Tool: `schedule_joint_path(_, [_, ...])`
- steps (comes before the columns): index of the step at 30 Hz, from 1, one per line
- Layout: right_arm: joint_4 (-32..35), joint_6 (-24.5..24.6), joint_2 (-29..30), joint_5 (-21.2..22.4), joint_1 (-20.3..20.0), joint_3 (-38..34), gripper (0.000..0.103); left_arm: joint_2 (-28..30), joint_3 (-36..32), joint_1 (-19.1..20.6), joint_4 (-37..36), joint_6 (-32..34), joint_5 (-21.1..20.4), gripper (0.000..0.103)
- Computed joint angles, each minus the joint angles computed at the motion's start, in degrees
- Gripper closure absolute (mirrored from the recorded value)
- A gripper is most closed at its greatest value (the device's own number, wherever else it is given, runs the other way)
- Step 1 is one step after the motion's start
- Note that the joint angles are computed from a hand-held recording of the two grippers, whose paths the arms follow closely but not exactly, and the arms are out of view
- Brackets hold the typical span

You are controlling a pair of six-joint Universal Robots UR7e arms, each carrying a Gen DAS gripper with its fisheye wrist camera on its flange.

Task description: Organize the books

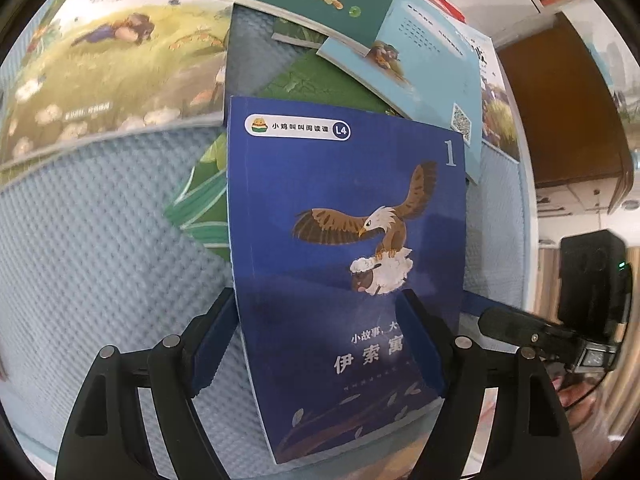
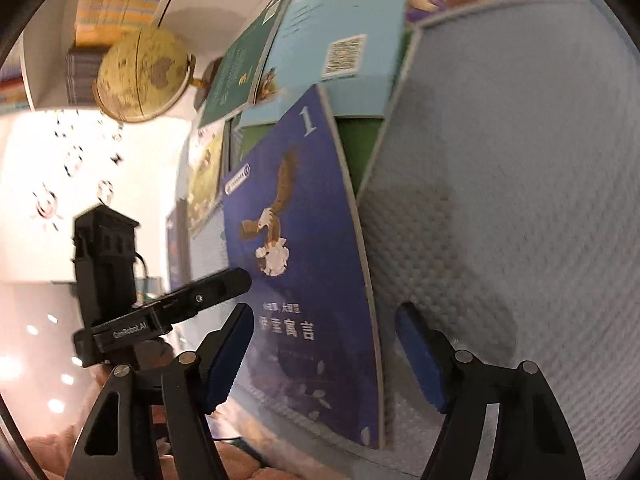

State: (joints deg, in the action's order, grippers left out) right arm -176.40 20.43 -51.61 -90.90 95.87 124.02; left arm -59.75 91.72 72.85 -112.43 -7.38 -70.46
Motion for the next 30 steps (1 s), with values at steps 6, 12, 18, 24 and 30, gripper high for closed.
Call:
schedule_joint_path(6, [0.41,-1.57,0.93,-0.99,0.94,-1.28,0.028,-0.89,1.15,0.59,-1.82,-0.12,-1.73,0.026])
schedule_joint_path(12, [0.7,-3.41,1.95,-1.48,1.41,-2.73,0.028,-0.78,-0.69,2.66,-1.34,-0.97,-6.25,0.024])
schedule_joint_path(18, [-1.68,-2.92,2.03,-1.25,1.12,-1.77,0.028,-2.59,1.65,3.03,-4.28,0.88,-6.66,0.024])
schedule_joint_path(24, [-0.75,-3.04,2.66,-1.46,2.11,-2.34,0.026,-3.77,3.3,3.35,-6.53,1.35,-7.24,0.024])
schedule_joint_path(30, [-1.53,-2.9,2.41,-3.41,2.41,-1.73,0.042,-4.56,3.59,3.33,-6.19,-0.36,-4.78,0.063])
